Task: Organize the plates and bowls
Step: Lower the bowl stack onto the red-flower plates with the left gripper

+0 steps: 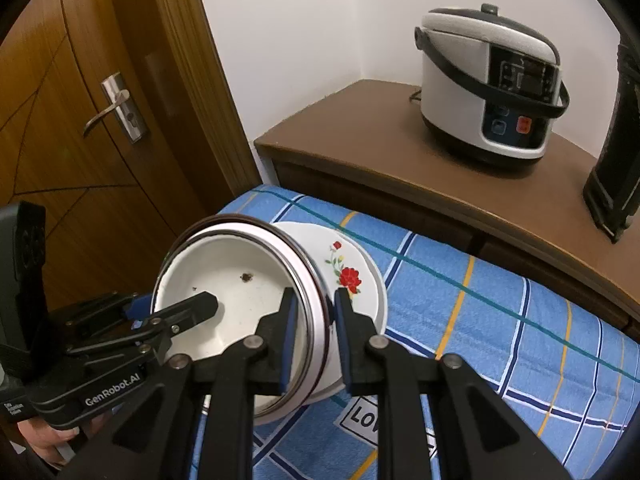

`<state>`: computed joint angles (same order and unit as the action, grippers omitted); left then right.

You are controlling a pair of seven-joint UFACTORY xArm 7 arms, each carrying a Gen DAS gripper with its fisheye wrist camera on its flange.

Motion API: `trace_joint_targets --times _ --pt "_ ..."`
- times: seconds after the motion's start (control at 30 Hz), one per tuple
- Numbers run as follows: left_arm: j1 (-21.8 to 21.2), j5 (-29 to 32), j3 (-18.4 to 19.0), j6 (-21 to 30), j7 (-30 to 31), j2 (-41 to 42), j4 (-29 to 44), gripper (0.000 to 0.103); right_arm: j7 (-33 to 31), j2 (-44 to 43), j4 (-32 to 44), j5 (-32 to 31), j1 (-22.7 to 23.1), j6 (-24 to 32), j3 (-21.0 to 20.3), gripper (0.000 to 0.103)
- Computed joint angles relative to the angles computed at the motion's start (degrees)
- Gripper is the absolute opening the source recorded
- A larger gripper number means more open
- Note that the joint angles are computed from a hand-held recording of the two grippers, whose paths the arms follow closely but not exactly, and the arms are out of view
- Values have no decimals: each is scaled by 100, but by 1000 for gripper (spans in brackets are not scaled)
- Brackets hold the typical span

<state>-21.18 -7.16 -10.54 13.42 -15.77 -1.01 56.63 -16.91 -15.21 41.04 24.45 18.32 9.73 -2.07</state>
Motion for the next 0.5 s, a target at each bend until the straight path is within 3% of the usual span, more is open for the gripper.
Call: trace_joint_targets --times 0.5 --pt "4 -268 5 178 185 88 105 35 188 226 250 -309 -222 241 184 19"
